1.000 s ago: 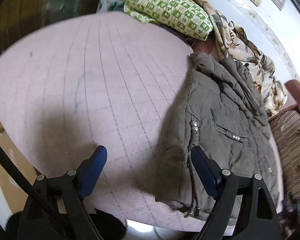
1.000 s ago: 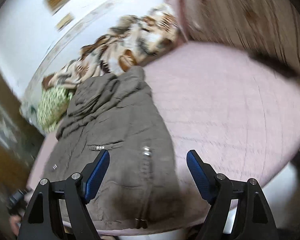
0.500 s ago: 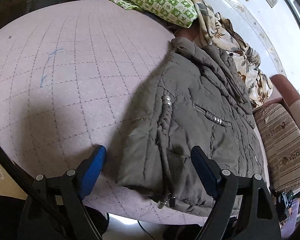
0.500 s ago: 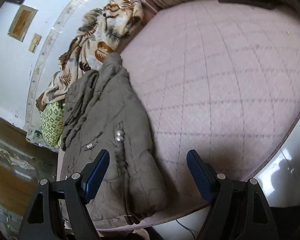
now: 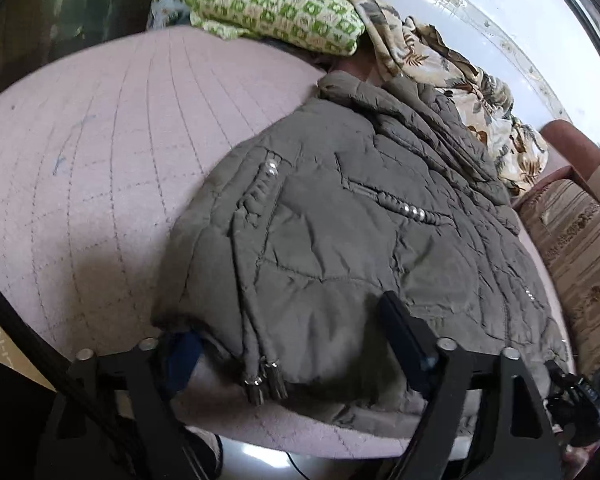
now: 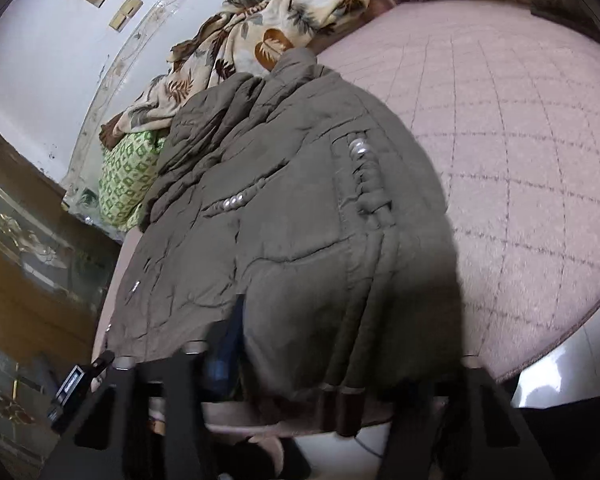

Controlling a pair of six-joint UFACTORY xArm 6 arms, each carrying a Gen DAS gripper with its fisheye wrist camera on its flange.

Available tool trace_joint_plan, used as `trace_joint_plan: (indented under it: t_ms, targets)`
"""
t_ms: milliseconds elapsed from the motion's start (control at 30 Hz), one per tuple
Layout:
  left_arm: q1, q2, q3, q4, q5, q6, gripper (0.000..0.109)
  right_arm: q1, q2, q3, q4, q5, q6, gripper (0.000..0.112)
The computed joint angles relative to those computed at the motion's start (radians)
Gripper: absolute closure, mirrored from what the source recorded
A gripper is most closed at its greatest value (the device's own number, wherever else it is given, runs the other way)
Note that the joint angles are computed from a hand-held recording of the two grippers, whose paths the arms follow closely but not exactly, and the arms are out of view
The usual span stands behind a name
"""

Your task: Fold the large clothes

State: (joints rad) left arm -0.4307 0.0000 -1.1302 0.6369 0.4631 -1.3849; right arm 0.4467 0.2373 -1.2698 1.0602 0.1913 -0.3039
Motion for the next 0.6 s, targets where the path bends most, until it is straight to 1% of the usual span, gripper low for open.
trace_joint_plan:
  t_ms: [33, 100, 167, 233, 300, 433, 533, 600]
  targets:
    - [-0.002, 0.004, -0.009, 0.034, 0.018, -0.019, 0.041, -0.004, 0.007, -0.004, 0.000, 0.001, 0.006, 0.072]
    - [0.001, 0.018, -0.025, 0.058, 0.030, -0.035, 0.041, -0.003, 0.015, -0.010, 0.000, 0.001, 0.006, 0.072]
    - [-0.008, 0.030, -0.045, 0.092, 0.061, -0.059, 0.041, -0.003, 0.023, -0.020, -0.009, 0.000, 0.010, 0.072]
    - [-0.019, 0.047, -0.069, 0.110, 0.091, -0.062, 0.041, -0.001, 0.030, -0.032, 0.114, -0.003, -0.090, 0.071]
    - [-0.029, 0.064, -0.094, 0.125, 0.117, -0.056, 0.041, 0.001, 0.034, -0.040, 0.191, -0.011, -0.162, 0.070]
    - [-0.040, 0.098, -0.133, 0.155, 0.146, -0.063, 0.034, -0.002, 0.059, -0.074, 0.230, -0.007, -0.192, 0.066]
    - [-0.046, 0.111, -0.146, 0.173, 0.152, -0.058, 0.029, 0.001, 0.063, -0.082, 0.287, -0.011, -0.242, 0.067]
    - [-0.052, 0.121, -0.157, 0.187, 0.170, -0.058, 0.027, 0.002, 0.063, -0.083, 0.295, -0.013, -0.254, 0.068]
